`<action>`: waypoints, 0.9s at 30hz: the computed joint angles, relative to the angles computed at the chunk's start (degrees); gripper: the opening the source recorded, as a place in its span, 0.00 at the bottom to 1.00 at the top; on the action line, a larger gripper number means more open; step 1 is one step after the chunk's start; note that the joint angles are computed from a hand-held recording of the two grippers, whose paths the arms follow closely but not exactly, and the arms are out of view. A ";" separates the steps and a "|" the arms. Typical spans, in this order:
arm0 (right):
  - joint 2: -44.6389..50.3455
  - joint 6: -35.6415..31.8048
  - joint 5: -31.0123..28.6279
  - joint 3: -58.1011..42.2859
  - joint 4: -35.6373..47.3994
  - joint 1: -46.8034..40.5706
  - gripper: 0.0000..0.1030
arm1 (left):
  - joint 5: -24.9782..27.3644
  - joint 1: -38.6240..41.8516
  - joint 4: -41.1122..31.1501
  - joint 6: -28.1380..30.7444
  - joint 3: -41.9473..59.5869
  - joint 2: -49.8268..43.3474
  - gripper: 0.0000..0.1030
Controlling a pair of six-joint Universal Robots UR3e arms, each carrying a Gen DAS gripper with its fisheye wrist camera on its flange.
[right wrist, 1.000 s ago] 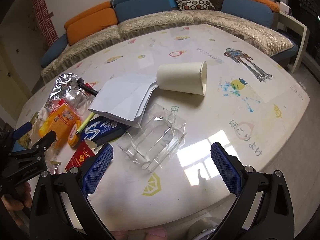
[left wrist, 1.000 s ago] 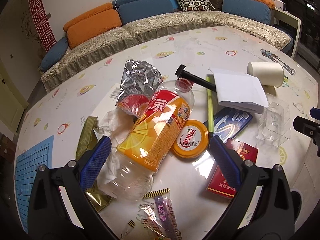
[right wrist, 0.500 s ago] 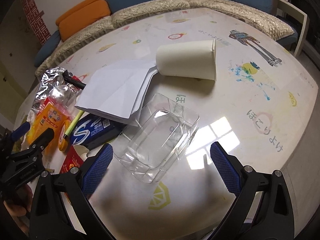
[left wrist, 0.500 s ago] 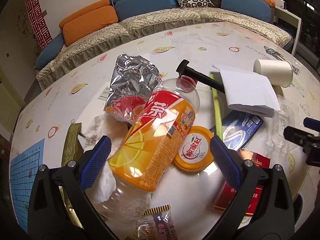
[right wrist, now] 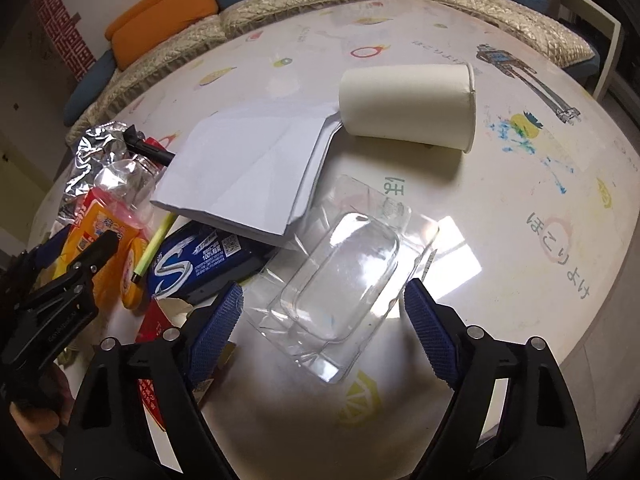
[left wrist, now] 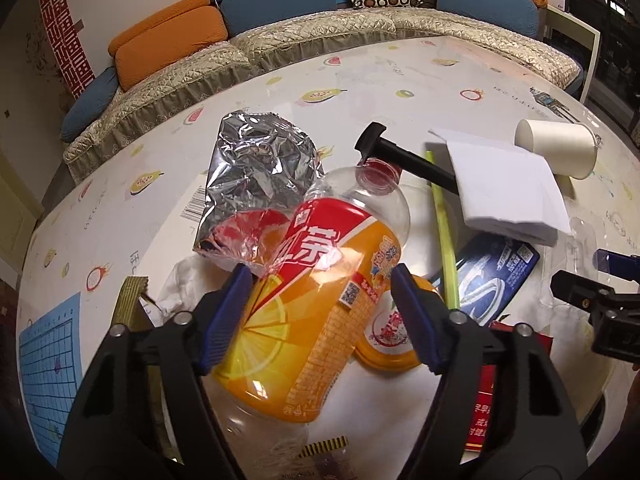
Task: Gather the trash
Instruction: 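Grasp the clear plastic tray with right tool while left tool grasps orange drink bottle, then lift and carry the tray and bottle over the trash bin with both tools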
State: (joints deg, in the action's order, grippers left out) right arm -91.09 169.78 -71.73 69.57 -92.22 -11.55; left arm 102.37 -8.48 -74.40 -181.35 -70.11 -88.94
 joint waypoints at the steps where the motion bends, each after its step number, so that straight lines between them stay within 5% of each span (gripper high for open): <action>1: -0.11 -0.08 0.84 -0.08 0.72 -0.59 0.76 | -0.67 0.47 0.13 0.45 -0.32 0.36 0.65; 13: -1.55 -4.65 3.27 -3.71 7.79 -5.71 0.59 | -3.54 1.19 -0.27 2.10 -1.45 3.15 0.51; 27: -3.16 -9.08 5.47 -7.53 14.54 -11.09 0.55 | -6.17 2.06 -3.83 3.10 -0.44 6.32 0.37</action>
